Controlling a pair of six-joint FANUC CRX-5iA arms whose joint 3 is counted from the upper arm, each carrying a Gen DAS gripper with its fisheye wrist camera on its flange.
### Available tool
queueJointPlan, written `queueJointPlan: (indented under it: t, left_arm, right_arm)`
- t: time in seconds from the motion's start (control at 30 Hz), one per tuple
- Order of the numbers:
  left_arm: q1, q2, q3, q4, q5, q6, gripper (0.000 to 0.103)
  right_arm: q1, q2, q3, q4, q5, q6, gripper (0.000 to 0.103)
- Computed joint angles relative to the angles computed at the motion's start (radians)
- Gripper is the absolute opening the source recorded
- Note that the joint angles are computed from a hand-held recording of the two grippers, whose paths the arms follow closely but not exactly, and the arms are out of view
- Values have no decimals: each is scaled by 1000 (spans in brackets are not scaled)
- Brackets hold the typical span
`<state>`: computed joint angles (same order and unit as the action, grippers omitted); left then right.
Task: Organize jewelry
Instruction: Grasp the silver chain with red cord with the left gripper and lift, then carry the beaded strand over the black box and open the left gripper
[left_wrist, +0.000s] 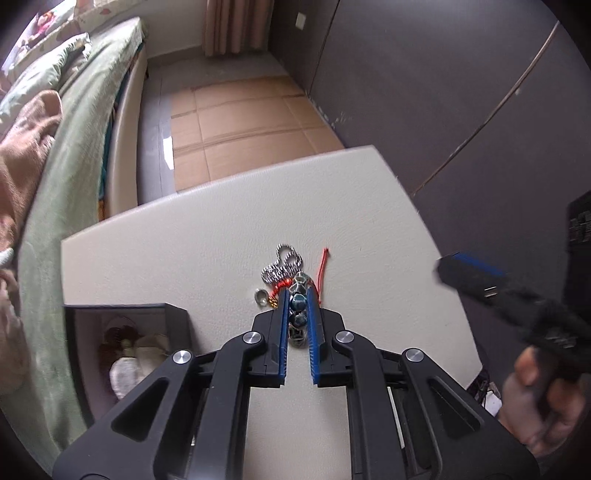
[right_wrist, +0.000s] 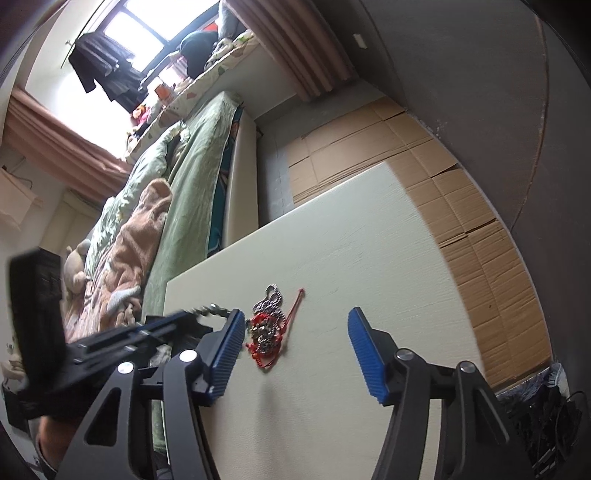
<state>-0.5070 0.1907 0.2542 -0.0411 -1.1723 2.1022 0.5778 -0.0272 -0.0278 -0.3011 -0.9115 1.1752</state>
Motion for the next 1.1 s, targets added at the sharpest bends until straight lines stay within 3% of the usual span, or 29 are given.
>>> queueJointPlan:
  t: [0.8,1.0,1.1]
  left_arm:
    - [84,-222,-131,-68,2,40,10]
    - [103,-276,-171,-72,-3,45,10]
    - [110,-298,-191,-73,-4,48,10]
  right_arm:
    - [112,210,119,83,-95,-4,25]
    - [160,235,115,162,-82,-55,18]
    - [181,246,109,226,-84,-94,7]
